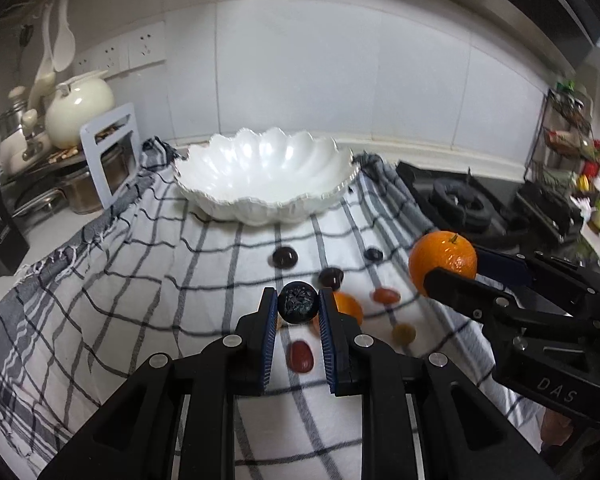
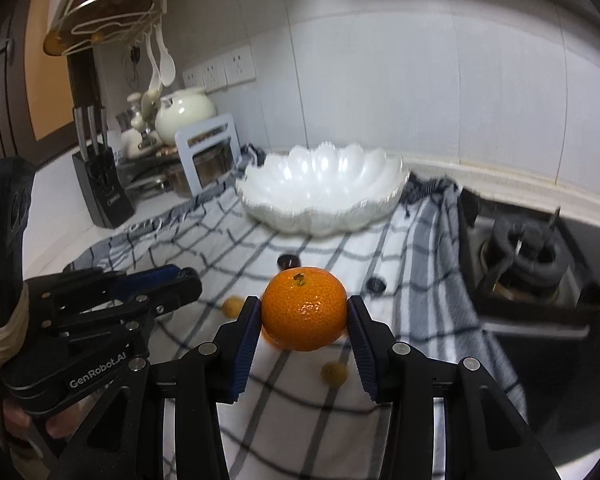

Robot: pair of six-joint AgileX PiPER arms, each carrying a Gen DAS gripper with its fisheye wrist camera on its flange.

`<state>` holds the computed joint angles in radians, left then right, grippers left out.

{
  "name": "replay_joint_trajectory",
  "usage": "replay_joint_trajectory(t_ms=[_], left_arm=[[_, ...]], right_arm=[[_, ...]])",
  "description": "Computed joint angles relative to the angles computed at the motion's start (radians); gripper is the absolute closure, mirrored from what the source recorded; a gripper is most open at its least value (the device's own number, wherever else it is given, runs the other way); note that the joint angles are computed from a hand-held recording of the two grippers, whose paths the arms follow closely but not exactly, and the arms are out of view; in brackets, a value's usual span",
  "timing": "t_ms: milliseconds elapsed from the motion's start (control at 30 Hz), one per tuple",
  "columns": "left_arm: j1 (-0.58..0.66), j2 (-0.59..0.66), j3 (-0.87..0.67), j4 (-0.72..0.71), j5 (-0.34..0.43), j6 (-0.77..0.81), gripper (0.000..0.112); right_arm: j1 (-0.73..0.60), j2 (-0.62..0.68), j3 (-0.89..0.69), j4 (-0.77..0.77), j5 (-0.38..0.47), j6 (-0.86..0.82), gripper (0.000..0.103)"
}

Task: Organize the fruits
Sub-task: 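Carry the grape and mandarin in both grippers over the white bowl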

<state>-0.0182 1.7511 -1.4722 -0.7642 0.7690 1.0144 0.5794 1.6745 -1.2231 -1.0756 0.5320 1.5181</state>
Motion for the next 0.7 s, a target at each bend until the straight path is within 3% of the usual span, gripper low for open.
replay_joint_trajectory(t_ms=[333,567,700], left_arm=[[-0.034,0.077,-0.176,0.061,-0.026,-0.12,0.091],[-0.041,0.233,-0.463,0.116,0.042,-0.212,0.091],[-0.047,0.386,-0.745,0.17,0.14,-0.319,0.091]], right_arm=[[-0.07,0.035,-0.11,0.016,-0.018,-0.095,0.058],[-0.126,0.145,-0.306,0.119,-0.001,-0.238,0.058],[-0.166,0.23,-0.456,0.199,0.022,-0.35,0.058]])
